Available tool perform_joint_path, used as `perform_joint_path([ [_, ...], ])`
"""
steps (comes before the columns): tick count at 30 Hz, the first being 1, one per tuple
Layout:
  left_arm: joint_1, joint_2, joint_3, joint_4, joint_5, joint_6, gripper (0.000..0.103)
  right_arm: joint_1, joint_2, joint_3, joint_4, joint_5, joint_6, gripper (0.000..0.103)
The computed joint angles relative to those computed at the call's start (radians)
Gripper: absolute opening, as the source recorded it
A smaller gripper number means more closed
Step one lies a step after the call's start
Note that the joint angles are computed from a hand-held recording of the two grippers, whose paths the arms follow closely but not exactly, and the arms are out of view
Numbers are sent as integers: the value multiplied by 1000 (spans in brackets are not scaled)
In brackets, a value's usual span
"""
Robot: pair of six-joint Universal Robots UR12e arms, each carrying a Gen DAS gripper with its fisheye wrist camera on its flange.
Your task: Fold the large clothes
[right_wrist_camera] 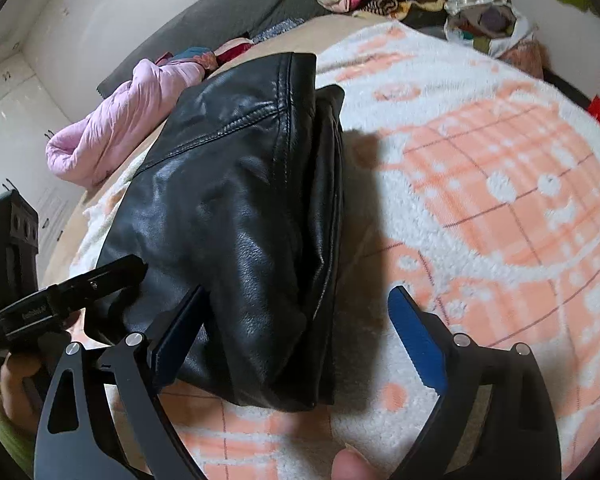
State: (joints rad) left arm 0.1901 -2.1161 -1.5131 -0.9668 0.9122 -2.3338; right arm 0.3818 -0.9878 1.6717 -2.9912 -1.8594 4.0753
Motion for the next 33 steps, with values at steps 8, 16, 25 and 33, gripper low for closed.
perform_joint_path([
  [8,13,15,-11,12,0,-2,93,21,-6,8,-6,-78,-22,93],
  [16,26,39,-31,46,2,-13,93,53,-14,5,-2,-182,-63,95],
  [25,56,78,-69,52,-37,9,93,109,-11,-3,-3,-283,-108,98],
  [33,86,128,-134,82,-64,54,93,147,-9,-10,21,-310,-112,98],
])
